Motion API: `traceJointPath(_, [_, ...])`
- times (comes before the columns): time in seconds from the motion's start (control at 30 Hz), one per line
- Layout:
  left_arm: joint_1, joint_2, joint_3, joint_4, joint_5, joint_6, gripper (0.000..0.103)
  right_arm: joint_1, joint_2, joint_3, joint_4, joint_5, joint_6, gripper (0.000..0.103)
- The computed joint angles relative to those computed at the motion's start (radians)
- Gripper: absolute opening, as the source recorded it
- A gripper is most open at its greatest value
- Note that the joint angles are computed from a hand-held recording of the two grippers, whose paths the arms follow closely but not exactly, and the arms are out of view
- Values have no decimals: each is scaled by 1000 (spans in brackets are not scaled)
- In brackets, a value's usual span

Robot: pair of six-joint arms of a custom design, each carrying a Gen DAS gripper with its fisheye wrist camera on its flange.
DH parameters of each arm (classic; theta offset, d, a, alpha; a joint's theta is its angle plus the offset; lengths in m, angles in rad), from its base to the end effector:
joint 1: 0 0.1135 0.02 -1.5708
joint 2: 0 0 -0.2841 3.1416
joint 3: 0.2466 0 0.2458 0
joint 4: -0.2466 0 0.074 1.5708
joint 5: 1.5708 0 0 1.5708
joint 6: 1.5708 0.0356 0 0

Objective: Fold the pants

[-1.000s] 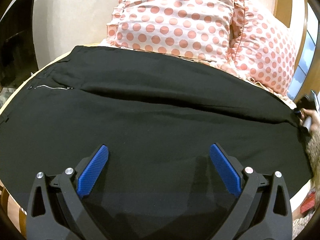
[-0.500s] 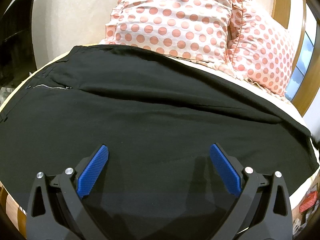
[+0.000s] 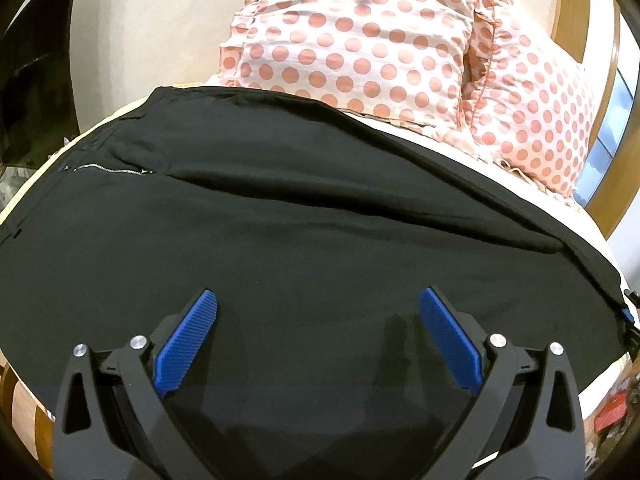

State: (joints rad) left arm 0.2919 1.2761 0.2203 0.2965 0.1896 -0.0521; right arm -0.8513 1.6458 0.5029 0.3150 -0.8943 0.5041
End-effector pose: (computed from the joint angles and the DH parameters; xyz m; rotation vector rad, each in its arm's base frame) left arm 0.1802 0.0471 0.1324 -0.3028 2.2954 -0.0995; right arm 0.1922 -0.1772 0.1339 1.0272 1.9119 0.8642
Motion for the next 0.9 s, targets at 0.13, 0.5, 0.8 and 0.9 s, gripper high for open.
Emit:
traceJointPath(0.13, [13, -34, -8, -3, 14, -17, 101, 62, 10, -1, 77, 72, 49, 25])
traceJointPath(0.5, [149, -120, 120, -183, 67, 76, 101, -265, 156, -4, 146, -295, 31, 3])
traceJointPath(0.8, [195, 201, 507, -308, 173, 60, 101, -291, 221, 10, 159, -358, -6, 2])
traceJointPath(0.9, [164, 359, 694, -368, 102, 14, 101, -294, 218, 6, 197, -383, 21, 2])
